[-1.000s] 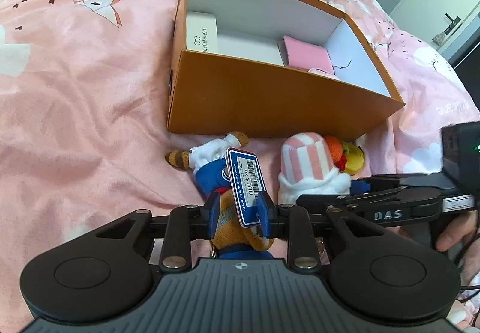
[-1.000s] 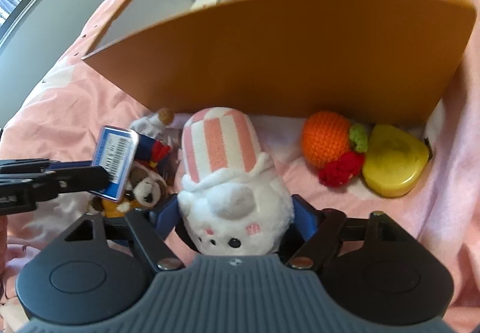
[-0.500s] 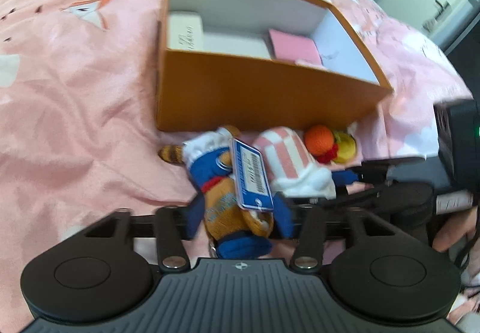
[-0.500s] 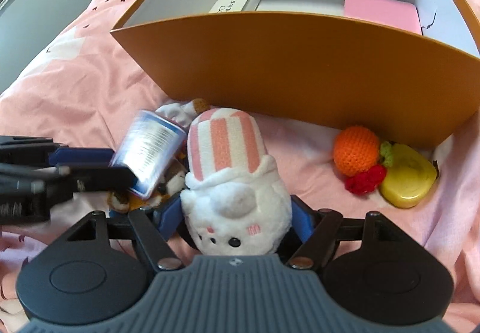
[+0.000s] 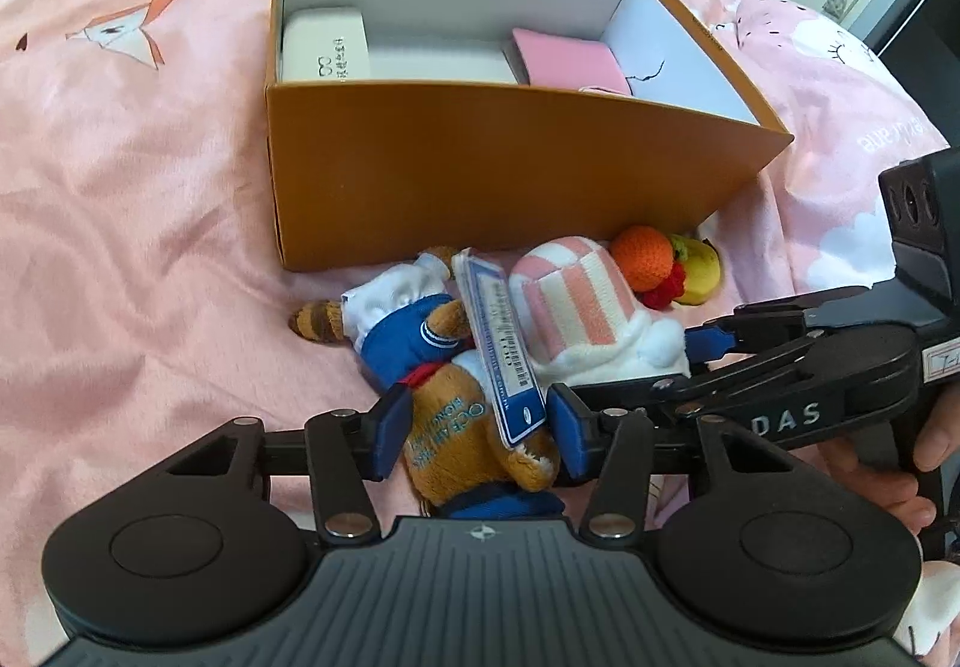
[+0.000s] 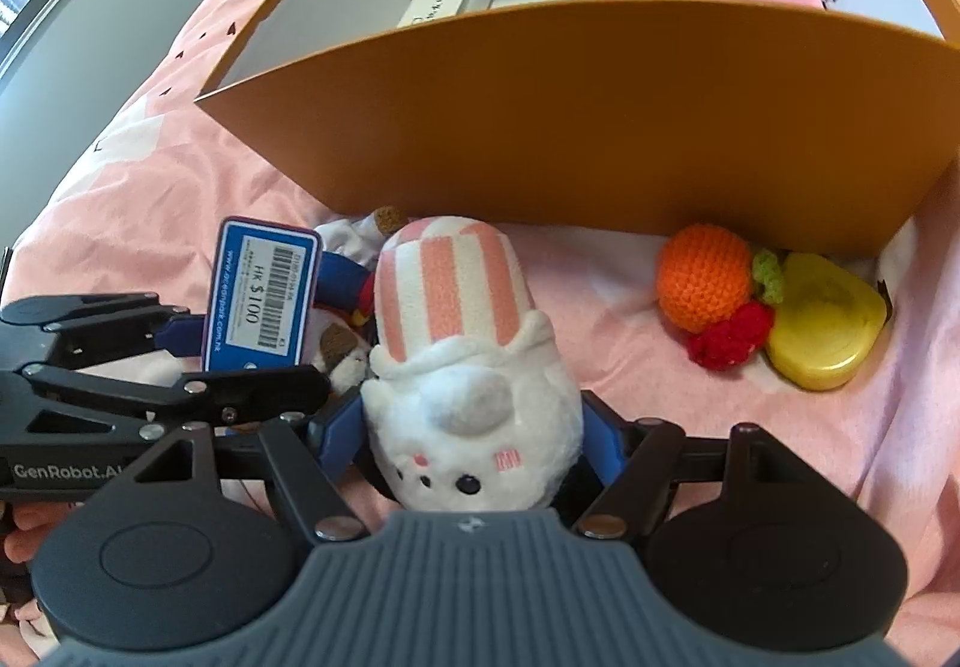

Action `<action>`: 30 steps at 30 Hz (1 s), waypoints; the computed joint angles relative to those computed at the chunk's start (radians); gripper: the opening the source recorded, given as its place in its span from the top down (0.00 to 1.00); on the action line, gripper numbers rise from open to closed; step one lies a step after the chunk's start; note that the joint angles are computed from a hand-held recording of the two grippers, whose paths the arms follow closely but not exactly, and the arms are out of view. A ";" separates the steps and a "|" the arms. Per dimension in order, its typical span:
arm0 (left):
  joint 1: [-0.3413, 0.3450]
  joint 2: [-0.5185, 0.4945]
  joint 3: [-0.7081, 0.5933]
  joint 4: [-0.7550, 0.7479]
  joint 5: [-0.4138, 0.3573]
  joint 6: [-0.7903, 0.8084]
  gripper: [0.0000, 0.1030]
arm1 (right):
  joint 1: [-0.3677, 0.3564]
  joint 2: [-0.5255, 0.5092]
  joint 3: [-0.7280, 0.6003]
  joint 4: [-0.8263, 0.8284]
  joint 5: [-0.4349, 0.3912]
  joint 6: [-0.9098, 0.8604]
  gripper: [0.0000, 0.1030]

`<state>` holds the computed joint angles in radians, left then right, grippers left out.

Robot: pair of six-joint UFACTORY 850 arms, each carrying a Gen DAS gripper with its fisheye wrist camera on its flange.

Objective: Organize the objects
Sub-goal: 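Lift the bunny plush with the right tool while the left lifts the bear plush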

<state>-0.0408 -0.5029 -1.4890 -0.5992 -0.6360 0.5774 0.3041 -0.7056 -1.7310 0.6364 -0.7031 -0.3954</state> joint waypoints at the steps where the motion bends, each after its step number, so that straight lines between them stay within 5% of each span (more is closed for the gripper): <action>1: 0.000 0.001 0.002 -0.001 0.001 0.001 0.43 | -0.002 0.001 0.001 0.006 -0.001 -0.001 0.26; 10: -0.019 0.001 -0.007 0.070 -0.010 0.001 0.43 | -0.034 0.037 0.051 0.122 -0.030 -0.111 0.23; 15: -0.037 -0.002 -0.012 0.129 0.002 -0.001 0.41 | -0.040 0.041 0.063 0.159 -0.035 -0.152 0.29; 21: -0.023 -0.010 -0.013 0.088 -0.005 0.001 0.41 | -0.039 0.033 0.067 0.190 -0.029 -0.153 0.29; 30: 0.002 0.024 0.037 -0.031 0.028 0.052 0.48 | -0.029 0.069 0.099 0.191 0.026 -0.156 0.42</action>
